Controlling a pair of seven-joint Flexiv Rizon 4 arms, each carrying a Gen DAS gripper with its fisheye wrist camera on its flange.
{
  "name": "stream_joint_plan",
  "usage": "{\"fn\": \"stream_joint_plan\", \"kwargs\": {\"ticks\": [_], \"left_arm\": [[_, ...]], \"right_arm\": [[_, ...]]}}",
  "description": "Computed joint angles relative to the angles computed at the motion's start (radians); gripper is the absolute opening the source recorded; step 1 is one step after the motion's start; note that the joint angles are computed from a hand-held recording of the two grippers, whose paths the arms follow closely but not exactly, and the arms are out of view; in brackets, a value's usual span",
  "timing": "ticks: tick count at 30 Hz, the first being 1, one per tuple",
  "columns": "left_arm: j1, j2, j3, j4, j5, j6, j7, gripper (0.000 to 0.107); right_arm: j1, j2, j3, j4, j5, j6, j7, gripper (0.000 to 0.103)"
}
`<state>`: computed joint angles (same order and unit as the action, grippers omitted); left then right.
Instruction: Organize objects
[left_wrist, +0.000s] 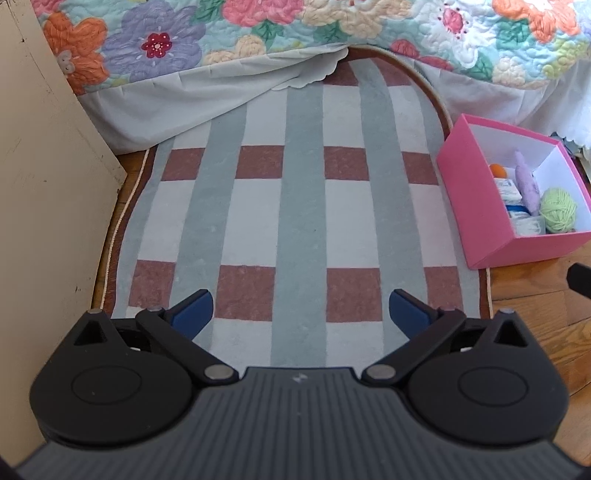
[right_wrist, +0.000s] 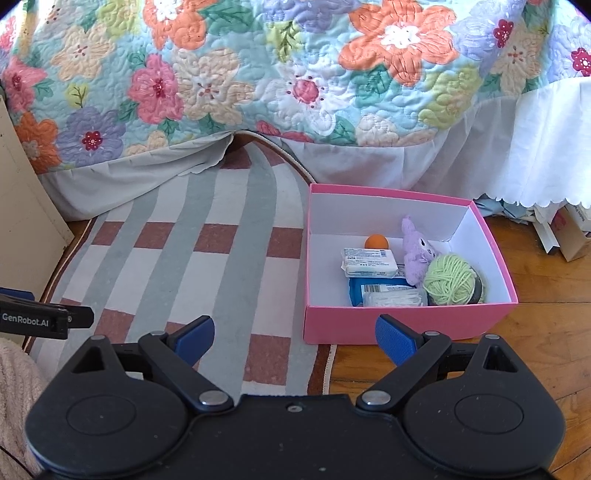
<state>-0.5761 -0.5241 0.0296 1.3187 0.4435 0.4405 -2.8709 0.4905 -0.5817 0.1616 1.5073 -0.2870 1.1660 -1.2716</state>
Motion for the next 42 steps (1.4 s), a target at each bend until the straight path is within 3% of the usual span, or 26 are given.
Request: {"fn": "stream_joint_plan", "kwargs": {"ticks": [9, 17, 42], "left_arm": [[0.000, -0.014, 0.002, -0.019, -0.004, -0.029, -0.004, 0.103], [0.014, -0.003, -0.002, 0.014, -0.028, 0.015, -0.012, 0.103], [0.018, 0.000, -0.005, 0.016, -0.028, 0.002, 0.004, 0.103]], "right_arm": [[-0.005, -0.002, 0.003, -0.005, 0.004, -0.009, 0.004, 0.096], [-0.004, -0.002, 0.013, -0.013, 0.024, -0.038, -0.013, 0.096], [0.008, 0.015, 0.016, -0.001, 0.027, -0.064, -0.031, 0.096]]}}
